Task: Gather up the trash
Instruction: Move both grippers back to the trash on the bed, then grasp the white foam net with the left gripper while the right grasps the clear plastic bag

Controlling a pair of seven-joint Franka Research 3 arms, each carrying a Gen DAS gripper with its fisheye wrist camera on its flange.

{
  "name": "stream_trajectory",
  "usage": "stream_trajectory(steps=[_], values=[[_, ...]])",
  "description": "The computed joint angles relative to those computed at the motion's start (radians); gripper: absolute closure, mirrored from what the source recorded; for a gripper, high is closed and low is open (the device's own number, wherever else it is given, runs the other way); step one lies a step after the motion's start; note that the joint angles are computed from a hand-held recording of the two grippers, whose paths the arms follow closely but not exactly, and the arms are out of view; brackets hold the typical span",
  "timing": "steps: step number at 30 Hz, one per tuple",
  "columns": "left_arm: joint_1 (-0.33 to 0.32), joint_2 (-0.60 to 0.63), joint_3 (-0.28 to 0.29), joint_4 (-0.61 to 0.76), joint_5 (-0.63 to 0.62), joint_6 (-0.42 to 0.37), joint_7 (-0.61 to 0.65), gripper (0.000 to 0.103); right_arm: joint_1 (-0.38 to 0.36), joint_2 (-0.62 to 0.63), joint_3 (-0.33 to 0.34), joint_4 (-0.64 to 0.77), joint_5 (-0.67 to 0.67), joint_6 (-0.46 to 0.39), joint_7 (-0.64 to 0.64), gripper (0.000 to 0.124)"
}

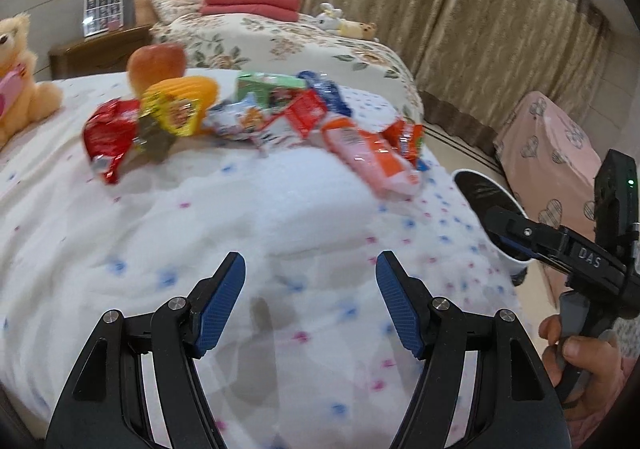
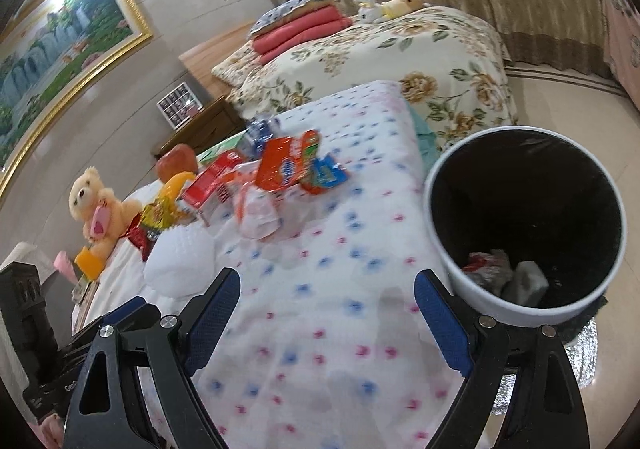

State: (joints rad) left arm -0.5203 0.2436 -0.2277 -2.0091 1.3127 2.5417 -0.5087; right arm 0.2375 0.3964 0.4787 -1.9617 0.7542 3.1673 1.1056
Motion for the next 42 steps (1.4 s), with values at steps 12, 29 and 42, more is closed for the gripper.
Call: stream_trajectory(steps=[12, 29, 42], values=[[0.044, -0.012, 0.009, -0.036, -0.037, 0.017, 0.013, 0.034, 0.072, 0.071, -0.054, 0.101, -0.071, -0.055, 0.031, 0.034], [0.058, 0.047, 0.043, 0.027, -0.063, 0.106, 0.126, 0.063, 0.196, 0.224, -0.185, 0.351, -0.212, -0.210, 0.145, 0.044], [0.044, -0.004, 0.048, -0.032, 0.003, 0.111, 0.027, 0.092, 0.137, 0.162, -0.100, 0.251, -0.160, -0.188, 0.066, 0.095]])
